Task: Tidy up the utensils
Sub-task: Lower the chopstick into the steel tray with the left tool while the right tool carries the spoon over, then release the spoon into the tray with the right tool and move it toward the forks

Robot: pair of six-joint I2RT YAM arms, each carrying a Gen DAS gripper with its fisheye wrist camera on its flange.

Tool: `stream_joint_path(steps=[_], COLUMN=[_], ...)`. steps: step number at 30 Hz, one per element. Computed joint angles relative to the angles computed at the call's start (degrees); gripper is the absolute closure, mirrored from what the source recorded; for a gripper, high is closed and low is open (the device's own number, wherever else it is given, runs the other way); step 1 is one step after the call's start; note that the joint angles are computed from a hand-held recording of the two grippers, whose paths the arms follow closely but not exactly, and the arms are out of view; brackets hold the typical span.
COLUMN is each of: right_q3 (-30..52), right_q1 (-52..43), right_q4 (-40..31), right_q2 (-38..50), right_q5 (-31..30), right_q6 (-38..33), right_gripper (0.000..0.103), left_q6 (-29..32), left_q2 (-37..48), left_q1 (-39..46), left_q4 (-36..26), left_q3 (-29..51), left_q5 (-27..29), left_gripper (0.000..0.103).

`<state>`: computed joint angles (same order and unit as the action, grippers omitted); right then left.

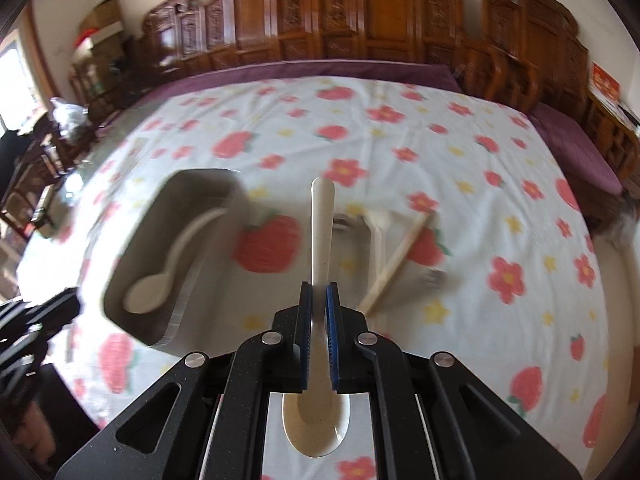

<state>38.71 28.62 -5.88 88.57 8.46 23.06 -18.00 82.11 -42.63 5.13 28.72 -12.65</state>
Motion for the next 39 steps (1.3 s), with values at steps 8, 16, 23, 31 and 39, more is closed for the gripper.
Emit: stream_joint_path(steps=[8,16,23,31,39], right_q3=[3.65,5.32,6.89,9.59,14.35], right_q1=[6.12,8.02,8.44,8.47,8.43], right_q4=[1.02,2.28,3.01,4.42,7.02], right_q2=[1.58,3.16,4.93,8.46,15.53], right_q5=[-0.52,-1.08,-1.43,-2.54,-5.40], right_q6=[3.53,4.99,5.40,4.64,6.00], right_gripper=[0.095,0.095,0.095,0.095,0.094], left_q6=[2.61,4.10,4.54,5.47,8.05], left_q2=[5.78,13.48,16.13,13.50,8.31], left_q1=[7.03,10.57,10.24,11.19,14.18], left_q4=[1.64,2.79,2.00,2.56,2.83], left_q3=[2.00,6.46,9.39,7.35,3.63], left_q5=[3.96,7.04,6.54,6.44,6.91], left_gripper=[0.099,0.099,0.098,0.098,0.098])
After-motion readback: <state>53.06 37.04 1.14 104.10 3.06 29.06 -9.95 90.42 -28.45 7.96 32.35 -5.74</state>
